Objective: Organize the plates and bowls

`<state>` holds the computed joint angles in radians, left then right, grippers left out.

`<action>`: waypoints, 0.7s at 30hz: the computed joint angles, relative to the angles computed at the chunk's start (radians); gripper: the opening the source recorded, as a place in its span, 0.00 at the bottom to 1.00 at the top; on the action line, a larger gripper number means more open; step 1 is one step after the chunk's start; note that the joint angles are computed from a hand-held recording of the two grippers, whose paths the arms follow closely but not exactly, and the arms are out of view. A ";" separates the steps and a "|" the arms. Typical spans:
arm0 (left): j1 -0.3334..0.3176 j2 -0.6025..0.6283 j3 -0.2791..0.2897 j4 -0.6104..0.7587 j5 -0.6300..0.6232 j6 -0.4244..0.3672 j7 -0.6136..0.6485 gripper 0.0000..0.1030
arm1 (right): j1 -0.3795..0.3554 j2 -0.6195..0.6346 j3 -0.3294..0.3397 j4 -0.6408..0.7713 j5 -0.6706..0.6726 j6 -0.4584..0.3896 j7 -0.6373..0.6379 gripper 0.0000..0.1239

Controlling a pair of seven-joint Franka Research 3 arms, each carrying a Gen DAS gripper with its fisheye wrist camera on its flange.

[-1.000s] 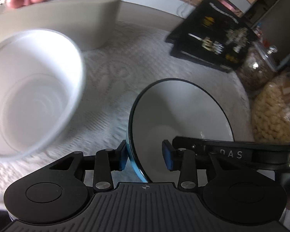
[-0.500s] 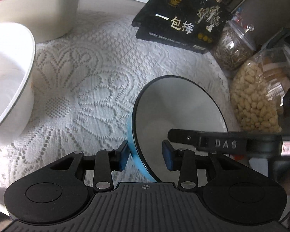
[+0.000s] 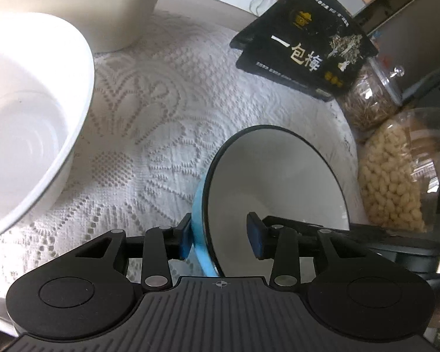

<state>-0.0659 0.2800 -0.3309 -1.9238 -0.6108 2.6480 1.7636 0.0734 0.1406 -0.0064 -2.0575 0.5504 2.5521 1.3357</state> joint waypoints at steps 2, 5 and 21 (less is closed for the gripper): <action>0.001 0.004 -0.001 0.005 0.002 -0.004 0.009 0.40 | -0.007 0.008 0.000 0.011 0.020 -0.023 -0.004 0.35; -0.004 0.018 0.002 0.019 0.025 -0.019 -0.001 0.38 | -0.008 0.009 0.000 0.012 0.028 -0.029 -0.003 0.35; -0.008 -0.305 0.025 -0.163 -0.331 -0.142 0.341 0.39 | 0.023 -0.340 -0.021 -0.198 -0.047 0.020 0.021 0.35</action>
